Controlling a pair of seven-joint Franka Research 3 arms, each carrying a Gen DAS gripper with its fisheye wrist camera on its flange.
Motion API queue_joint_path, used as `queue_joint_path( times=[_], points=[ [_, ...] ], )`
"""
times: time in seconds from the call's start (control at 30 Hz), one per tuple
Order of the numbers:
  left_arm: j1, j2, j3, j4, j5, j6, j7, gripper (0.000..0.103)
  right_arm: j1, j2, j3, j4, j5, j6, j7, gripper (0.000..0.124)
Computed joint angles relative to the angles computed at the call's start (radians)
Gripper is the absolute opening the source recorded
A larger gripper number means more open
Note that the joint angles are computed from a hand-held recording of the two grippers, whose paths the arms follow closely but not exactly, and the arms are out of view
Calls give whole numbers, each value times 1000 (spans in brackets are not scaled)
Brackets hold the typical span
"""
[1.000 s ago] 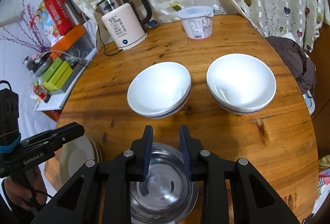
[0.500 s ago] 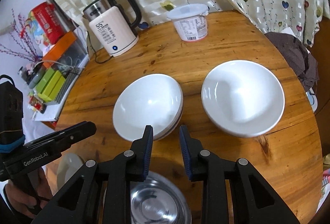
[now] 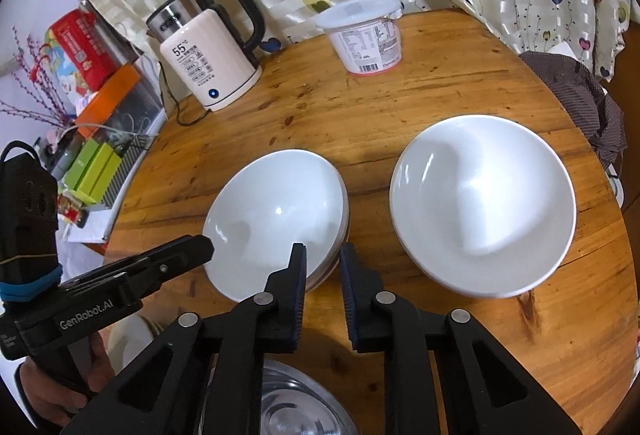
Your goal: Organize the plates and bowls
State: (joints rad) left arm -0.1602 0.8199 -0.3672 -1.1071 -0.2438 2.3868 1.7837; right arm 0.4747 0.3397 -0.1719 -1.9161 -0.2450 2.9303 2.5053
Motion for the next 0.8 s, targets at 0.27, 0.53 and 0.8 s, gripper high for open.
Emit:
queue_joint_path(
  times=[0.27,0.53,0.8],
  points=[
    [-21,42,8,63,17,-25,-7,19,0,9,-3,9,7,3,-8,15],
    [-23,47,10,71,23,-27,-9,19,3,10,-11,18,-2,-5,-14,15],
    [-10,6,1,11,15,9,5,19,21,-5,-25,8,-44,-4,22,15]
  ],
)
